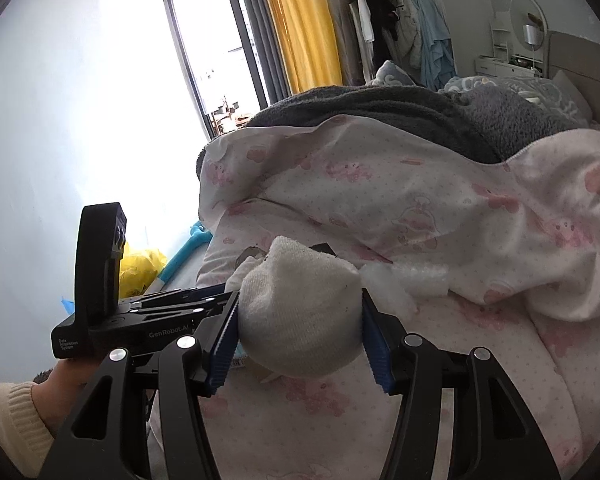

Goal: Collect trash
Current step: 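Carry the tissue ball in the left tool over the teal bin and open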

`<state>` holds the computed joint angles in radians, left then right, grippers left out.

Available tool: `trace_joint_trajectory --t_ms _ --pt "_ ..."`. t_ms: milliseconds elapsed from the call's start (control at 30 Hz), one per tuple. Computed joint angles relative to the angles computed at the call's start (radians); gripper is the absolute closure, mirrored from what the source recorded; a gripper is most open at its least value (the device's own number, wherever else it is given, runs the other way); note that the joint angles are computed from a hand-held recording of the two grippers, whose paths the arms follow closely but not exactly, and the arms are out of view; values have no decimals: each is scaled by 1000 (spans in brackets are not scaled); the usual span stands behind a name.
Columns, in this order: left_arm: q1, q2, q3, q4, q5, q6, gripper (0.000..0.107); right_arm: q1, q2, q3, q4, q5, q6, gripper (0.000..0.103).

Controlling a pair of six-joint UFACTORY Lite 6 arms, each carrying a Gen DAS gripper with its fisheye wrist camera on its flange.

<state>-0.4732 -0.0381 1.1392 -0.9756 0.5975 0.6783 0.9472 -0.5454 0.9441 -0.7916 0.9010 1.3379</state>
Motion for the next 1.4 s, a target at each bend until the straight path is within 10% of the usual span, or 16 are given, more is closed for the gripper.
trace_joint_trajectory --t_ms 767,1400 --pt "436 -218 -101 -21 218 236 64 38 565 539 7 -93 -73 46" --pt "704 -146 -212 221 186 365 64 53 1016 1001 213 -139 -226 46"
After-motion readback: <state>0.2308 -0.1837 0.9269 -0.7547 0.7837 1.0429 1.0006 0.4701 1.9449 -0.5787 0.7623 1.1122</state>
